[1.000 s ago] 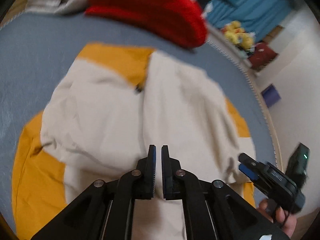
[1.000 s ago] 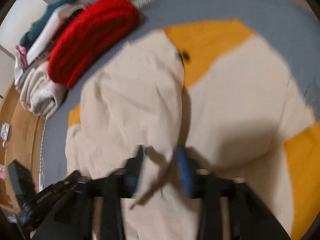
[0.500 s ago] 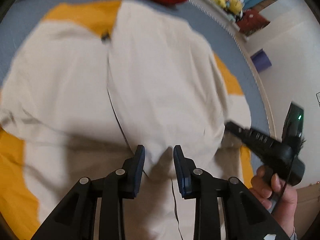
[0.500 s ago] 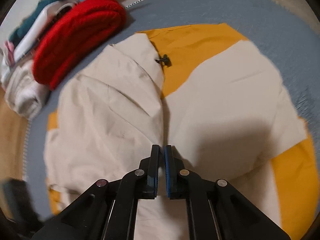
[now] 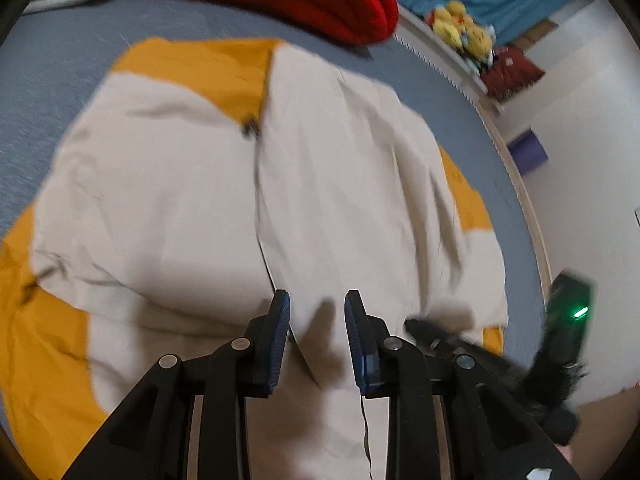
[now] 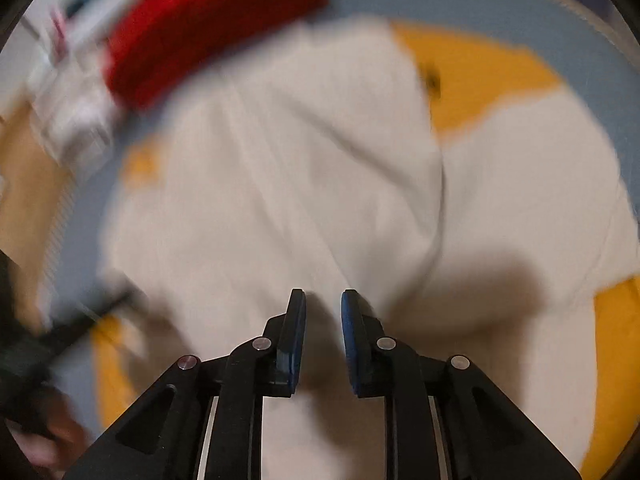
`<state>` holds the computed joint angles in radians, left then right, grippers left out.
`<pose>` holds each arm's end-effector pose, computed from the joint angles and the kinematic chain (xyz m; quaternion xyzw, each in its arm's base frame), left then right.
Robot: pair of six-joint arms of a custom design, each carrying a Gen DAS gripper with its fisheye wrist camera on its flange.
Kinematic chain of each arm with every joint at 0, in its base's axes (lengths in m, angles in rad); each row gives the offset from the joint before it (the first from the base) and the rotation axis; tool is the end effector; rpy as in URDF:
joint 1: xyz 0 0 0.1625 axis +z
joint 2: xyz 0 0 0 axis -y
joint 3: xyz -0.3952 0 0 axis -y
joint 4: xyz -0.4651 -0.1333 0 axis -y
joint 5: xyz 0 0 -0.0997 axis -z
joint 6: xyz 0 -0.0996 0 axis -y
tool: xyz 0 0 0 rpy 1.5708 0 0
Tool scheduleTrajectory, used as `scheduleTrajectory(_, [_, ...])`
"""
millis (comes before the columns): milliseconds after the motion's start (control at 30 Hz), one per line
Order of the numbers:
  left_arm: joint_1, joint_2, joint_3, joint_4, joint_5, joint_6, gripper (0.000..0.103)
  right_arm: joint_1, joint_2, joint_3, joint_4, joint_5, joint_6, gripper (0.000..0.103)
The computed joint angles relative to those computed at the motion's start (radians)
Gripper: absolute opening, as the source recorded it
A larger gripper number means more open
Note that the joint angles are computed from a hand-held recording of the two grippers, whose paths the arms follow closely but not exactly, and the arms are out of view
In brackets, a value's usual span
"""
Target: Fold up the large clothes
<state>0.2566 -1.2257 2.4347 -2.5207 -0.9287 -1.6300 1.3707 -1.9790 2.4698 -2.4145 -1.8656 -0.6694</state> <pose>-0.3130 -0.2816 -0.0032 -0.1077 0.9357 -0.2993 0.1528 0.0268 -0.3930 0.2510 0.2013 -0.9531 0.0966 0.2043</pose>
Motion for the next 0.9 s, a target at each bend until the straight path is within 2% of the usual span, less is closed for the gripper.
scheduleTrajectory(33, [0.004, 0.008, -0.001, -0.001, -0.015, -0.001, 0.025, 0.011, -0.004, 0.005, -0.013, -0.014, 0.001, 0.020])
scheduleTrajectory(200, [0.016, 0.044, -0.006, -0.046, -0.041, 0.017, 0.025, 0.014, -0.083, 0.019, 0.045, 0.084, -0.082, 0.026])
scheduleTrajectory(233, [0.024, 0.059, -0.011, -0.056, -0.057, 0.034, 0.025, 0.017, -0.071, 0.015, 0.059, 0.072, -0.087, 0.029])
scheduleTrajectory(300, [0.045, 0.077, -0.030, -0.014, -0.105, 0.037, 0.025, 0.030, -0.039, 0.017, 0.070, -0.013, -0.114, 0.030])
scheduleTrajectory(333, [0.050, 0.083, -0.035, 0.002, -0.118, 0.031, 0.024, 0.028, -0.041, 0.028, 0.046, -0.021, -0.127, 0.030])
scheduleTrajectory(367, [0.048, 0.085, -0.036, -0.001, -0.113, 0.029, 0.024, 0.028, -0.038, 0.022, 0.036, -0.012, -0.121, 0.030])
scheduleTrajectory(467, [0.044, 0.080, -0.035, -0.024, -0.098, 0.040, 0.024, -0.017, -0.100, 0.007, 0.058, 0.109, -0.115, 0.030])
scheduleTrajectory(533, [0.035, 0.075, -0.038, -0.012, -0.089, 0.039, 0.024, -0.035, -0.115, 0.006, 0.004, 0.153, -0.121, 0.032])
scheduleTrajectory(600, [0.028, 0.066, -0.040, 0.004, -0.086, 0.031, 0.024, -0.050, -0.081, -0.003, -0.056, 0.130, -0.111, 0.037])
scheduleTrajectory(667, [0.021, 0.058, -0.043, 0.017, -0.077, 0.018, 0.024, -0.057, -0.011, -0.023, -0.085, 0.036, -0.096, 0.038])
scheduleTrajectory(700, [0.012, 0.046, -0.045, 0.032, -0.067, 0.012, 0.024, -0.070, 0.006, -0.038, -0.064, 0.018, -0.083, 0.038])
scheduleTrajectory(800, [-0.033, -0.008, -0.046, 0.119, -0.023, -0.017, 0.024, -0.079, -0.021, -0.058, -0.030, 0.052, -0.043, 0.038])
scheduleTrajectory(900, [-0.104, -0.062, -0.071, 0.274, 0.033, -0.051, 0.024, -0.061, -0.118, -0.031, -0.058, 0.131, -0.103, 0.038])
